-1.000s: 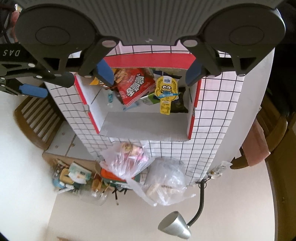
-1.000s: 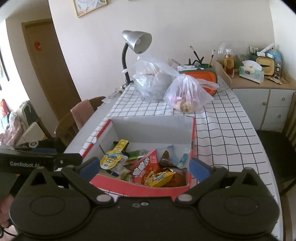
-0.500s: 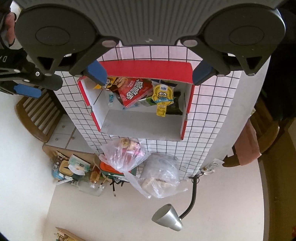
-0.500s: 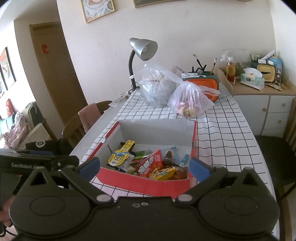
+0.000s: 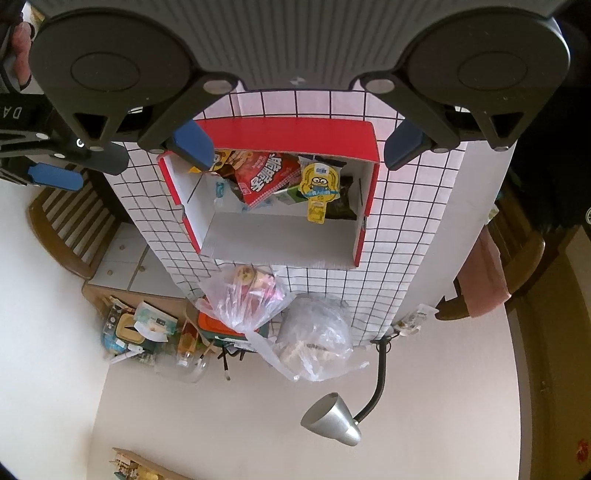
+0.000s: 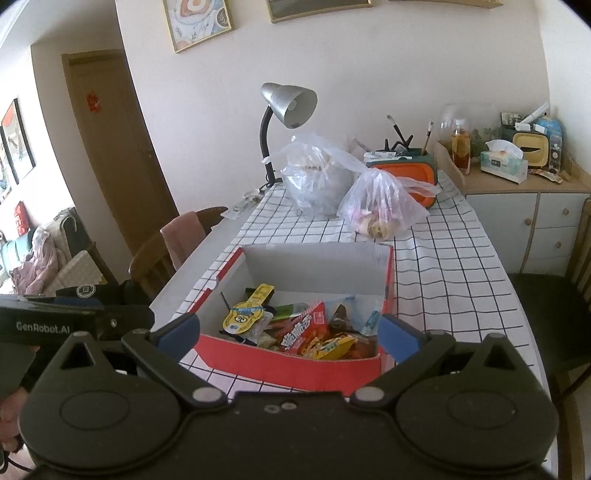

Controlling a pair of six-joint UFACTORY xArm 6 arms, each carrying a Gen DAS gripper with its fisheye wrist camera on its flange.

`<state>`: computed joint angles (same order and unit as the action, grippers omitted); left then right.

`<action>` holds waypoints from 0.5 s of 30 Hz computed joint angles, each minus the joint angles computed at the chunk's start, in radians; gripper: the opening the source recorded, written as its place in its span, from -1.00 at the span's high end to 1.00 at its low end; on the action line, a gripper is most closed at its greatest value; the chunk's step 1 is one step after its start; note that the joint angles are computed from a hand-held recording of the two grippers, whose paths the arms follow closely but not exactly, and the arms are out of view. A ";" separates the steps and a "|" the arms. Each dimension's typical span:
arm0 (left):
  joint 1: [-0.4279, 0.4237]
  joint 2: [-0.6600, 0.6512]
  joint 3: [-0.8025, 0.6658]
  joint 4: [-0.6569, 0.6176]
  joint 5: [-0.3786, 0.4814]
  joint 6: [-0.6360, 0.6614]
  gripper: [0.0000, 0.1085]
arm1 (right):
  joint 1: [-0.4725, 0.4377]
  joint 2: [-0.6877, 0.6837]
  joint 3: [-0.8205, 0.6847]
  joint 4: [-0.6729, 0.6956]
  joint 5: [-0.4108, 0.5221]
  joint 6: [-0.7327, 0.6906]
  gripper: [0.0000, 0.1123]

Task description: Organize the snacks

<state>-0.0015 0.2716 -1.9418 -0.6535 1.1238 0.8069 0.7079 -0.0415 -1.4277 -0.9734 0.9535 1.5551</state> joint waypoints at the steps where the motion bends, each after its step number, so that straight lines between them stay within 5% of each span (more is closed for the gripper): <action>1: -0.001 -0.003 0.002 0.000 0.001 0.001 -0.83 | 0.002 -0.002 0.002 -0.005 0.002 0.006 -0.83; 15: 0.004 -0.041 0.038 -0.026 0.007 0.022 -0.83 | 0.011 0.001 -0.006 -0.042 0.024 0.031 -0.83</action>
<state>0.0024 0.2311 -1.9038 -0.6795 1.1306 0.8285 0.7191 -0.0405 -1.4339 -1.0154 0.9778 1.5864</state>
